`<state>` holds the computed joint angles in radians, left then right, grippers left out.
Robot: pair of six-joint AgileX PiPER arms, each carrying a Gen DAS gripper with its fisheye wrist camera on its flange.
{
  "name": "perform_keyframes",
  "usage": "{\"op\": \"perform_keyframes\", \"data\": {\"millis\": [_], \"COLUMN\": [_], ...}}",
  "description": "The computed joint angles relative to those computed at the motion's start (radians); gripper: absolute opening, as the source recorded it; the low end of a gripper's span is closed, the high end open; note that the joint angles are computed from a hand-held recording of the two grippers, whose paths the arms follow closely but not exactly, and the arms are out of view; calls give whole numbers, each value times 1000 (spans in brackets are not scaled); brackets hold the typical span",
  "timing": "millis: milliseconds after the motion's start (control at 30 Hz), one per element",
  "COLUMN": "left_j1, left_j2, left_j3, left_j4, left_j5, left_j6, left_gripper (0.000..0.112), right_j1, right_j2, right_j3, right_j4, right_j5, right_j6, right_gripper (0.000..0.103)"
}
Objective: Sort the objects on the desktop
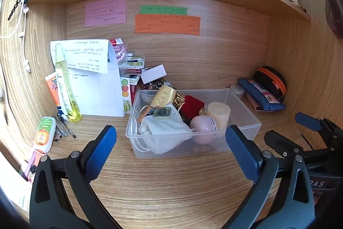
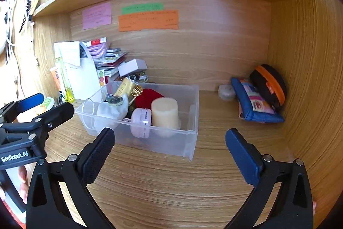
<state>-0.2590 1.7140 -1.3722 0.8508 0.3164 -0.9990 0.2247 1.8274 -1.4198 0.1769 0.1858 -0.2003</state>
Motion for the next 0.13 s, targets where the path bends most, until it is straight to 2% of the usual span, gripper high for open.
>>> {"op": "perform_keyframes", "data": {"millis": [133], "left_j1": [-5], "left_j2": [19], "left_j3": [-22], "left_j4": [-9], "left_j5": [14], "left_j6": [12], "left_gripper": [103], "right_j1": [-13], "right_j2": [24], "right_j3": [-26], "right_j4": [53], "right_j5": [23], "right_j6": [-31], "right_gripper": [103]}}
